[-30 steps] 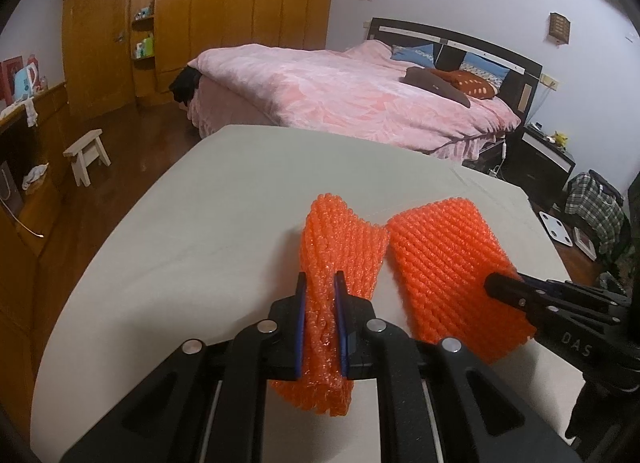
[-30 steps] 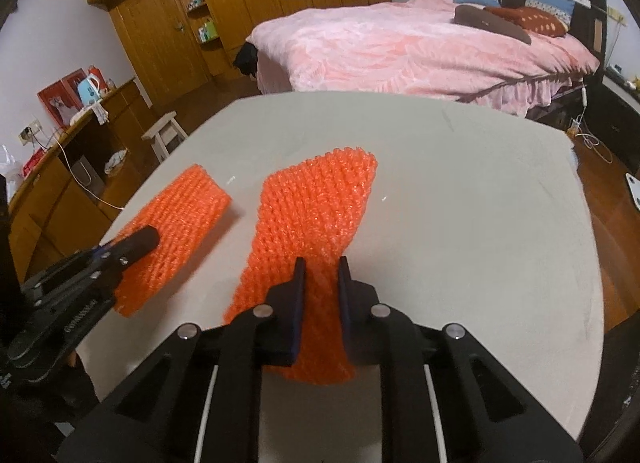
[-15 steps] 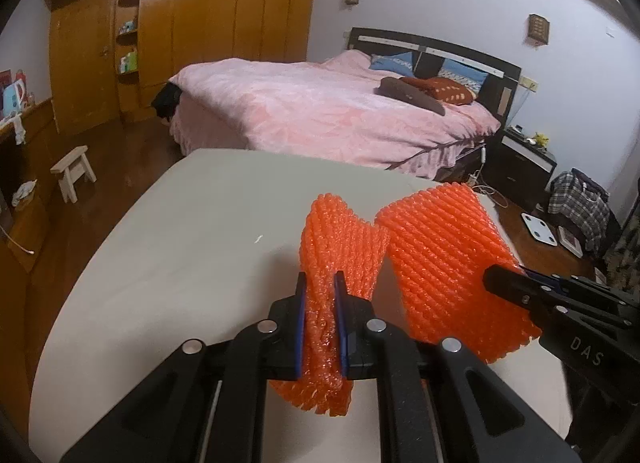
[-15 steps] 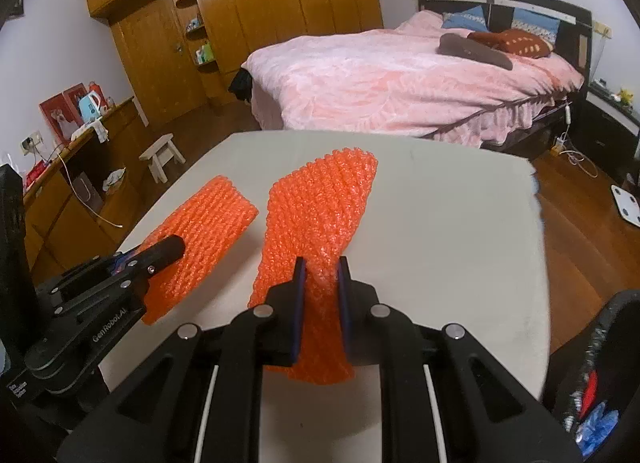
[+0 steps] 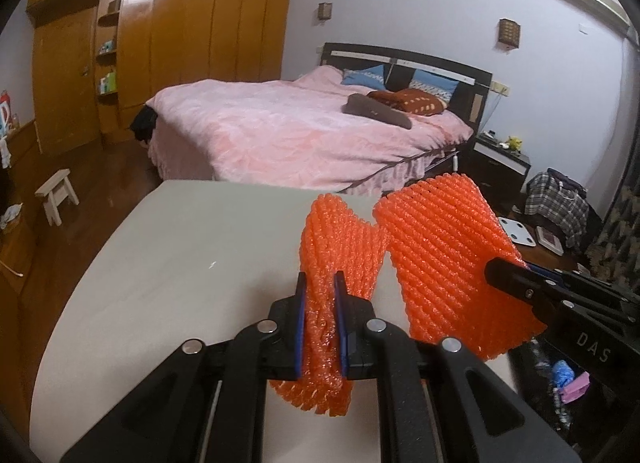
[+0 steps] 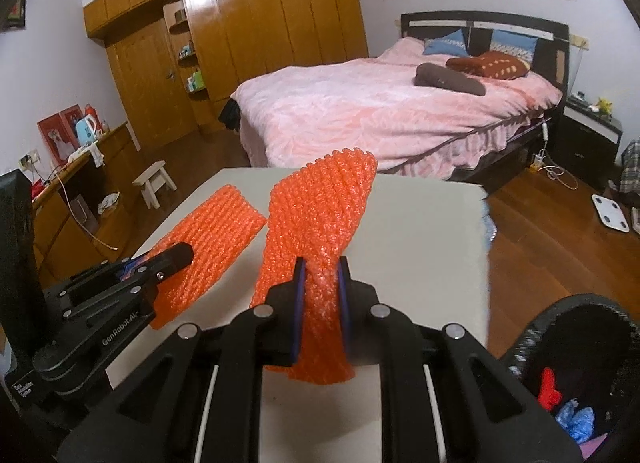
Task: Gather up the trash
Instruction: 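Carry both orange mesh sleeves over the black bin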
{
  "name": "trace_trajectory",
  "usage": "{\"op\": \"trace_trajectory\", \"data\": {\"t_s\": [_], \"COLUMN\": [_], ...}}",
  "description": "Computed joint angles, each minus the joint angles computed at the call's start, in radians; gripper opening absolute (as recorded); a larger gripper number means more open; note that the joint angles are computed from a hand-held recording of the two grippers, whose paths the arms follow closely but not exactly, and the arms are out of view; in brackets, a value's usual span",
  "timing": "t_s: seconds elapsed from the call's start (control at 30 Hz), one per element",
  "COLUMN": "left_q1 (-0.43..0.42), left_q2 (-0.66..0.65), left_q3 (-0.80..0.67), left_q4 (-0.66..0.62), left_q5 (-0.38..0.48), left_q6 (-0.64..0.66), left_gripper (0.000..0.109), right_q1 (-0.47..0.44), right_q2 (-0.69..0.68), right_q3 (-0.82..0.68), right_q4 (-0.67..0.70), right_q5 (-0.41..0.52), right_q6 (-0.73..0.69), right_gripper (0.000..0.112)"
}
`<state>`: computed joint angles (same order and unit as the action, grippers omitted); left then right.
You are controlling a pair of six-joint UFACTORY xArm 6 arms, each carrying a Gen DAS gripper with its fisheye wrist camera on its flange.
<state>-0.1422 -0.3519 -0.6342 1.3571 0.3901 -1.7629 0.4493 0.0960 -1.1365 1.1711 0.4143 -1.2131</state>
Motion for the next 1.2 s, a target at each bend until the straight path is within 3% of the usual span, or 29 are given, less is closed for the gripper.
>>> {"op": "trace_trajectory", "data": {"t_s": [0.73, 1.2], "left_q1": [-0.214, -0.299], "left_q2": [0.199, 0.409], "left_q3": [-0.269, -0.472], "left_q4": [0.023, 0.029], "left_q5": [0.030, -0.053], "left_q6": [0.009, 0.026], "left_gripper": [0.012, 0.012], "right_q1": [-0.217, -0.382], "right_q2": [-0.163, -0.172], "right_q3": [0.104, 0.134], "right_q4": [0.062, 0.033], "right_q5": [0.010, -0.025], "right_q6": [-0.094, -0.097], "right_gripper": [0.014, 0.014]}}
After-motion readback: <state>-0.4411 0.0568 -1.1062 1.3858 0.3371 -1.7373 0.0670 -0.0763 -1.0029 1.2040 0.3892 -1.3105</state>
